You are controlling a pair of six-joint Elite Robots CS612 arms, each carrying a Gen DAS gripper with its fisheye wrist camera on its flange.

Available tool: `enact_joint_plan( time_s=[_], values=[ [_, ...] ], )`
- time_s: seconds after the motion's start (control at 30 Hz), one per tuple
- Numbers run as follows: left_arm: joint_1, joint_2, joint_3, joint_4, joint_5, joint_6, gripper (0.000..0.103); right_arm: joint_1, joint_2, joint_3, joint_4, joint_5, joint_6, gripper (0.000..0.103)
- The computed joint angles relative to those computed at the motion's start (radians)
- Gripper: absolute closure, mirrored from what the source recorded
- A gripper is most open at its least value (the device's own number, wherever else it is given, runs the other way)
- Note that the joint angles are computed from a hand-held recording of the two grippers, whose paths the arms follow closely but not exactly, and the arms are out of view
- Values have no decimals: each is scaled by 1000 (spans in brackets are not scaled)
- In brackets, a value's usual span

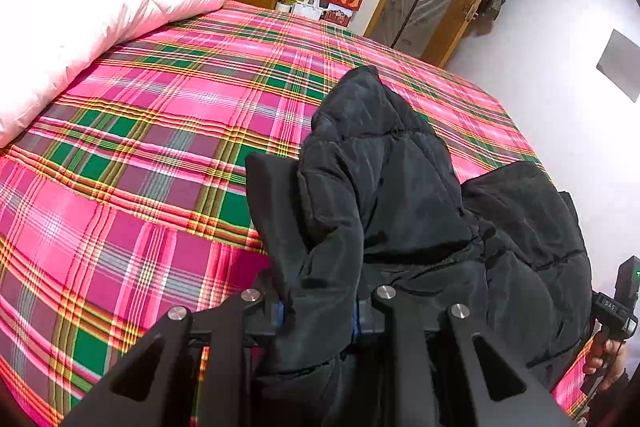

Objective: Fold large clothes

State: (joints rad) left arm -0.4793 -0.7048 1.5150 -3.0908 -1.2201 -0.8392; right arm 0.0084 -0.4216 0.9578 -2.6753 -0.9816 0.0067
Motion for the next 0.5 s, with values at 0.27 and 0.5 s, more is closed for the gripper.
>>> enact_joint_plan(
  time_s=[0.27, 0.5],
  values=[
    [-18, -53, 52, -4, 28, 12, 80, 1, -46, 55, -37, 18, -3, 82],
    [-36, -87, 47, 6, 54, 40, 80, -15, -78, 85, -63, 35, -2, 81]
  ],
)
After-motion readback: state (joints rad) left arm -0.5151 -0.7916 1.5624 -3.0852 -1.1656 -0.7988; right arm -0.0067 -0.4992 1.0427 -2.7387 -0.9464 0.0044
